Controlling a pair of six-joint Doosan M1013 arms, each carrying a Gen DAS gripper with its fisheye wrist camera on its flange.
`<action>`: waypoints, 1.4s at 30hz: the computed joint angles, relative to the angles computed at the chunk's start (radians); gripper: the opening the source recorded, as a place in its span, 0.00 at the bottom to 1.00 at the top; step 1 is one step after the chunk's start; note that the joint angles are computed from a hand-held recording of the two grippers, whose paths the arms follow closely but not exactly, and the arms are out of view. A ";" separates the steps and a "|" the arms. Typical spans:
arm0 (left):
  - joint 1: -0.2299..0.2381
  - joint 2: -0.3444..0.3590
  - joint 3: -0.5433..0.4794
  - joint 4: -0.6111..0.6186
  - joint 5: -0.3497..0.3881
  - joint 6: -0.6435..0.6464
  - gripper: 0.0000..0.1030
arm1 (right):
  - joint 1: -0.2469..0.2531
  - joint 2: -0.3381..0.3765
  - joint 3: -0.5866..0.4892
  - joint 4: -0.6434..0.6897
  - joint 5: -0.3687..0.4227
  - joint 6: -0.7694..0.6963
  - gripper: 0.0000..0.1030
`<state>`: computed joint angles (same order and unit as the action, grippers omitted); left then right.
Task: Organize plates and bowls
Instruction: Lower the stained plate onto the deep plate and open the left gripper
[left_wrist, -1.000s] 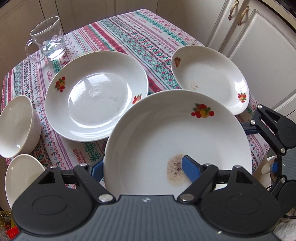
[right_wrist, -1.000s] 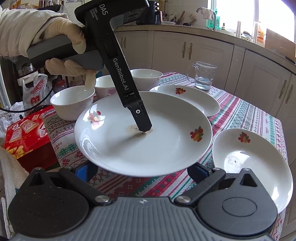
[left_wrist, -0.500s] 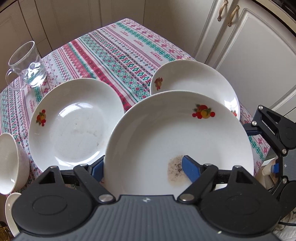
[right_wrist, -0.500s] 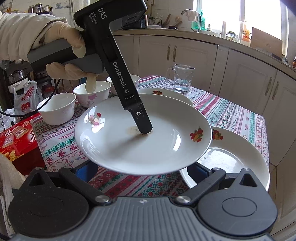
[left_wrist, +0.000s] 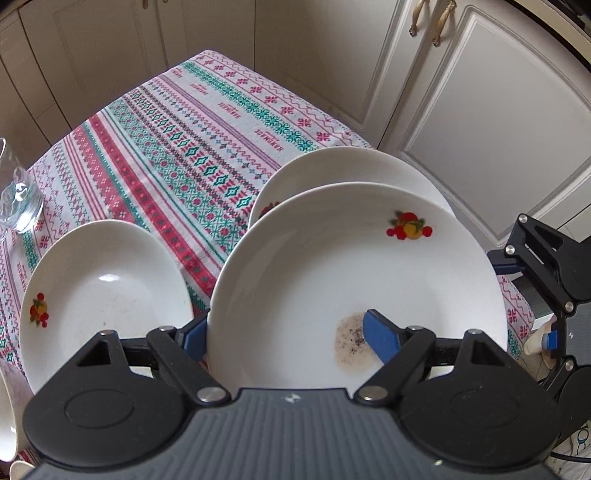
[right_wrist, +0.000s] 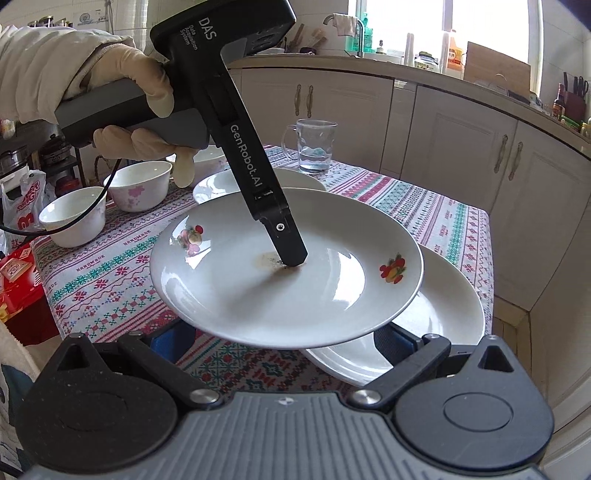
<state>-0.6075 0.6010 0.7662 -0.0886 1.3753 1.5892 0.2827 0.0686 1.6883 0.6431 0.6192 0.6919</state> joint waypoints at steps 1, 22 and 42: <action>-0.001 0.007 -0.010 -0.002 0.004 0.004 0.82 | -0.004 0.000 0.001 -0.002 -0.001 0.005 1.00; -0.019 0.105 -0.156 0.022 0.054 0.043 0.81 | -0.048 0.002 0.014 0.018 -0.036 0.050 1.00; -0.016 0.147 -0.212 0.020 0.086 0.039 0.80 | -0.049 0.009 -0.002 -0.063 -0.038 0.158 1.00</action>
<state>-0.6233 0.7480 0.5543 -0.0689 1.4610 1.6287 0.2341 0.0780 1.6868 0.5801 0.5814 0.8501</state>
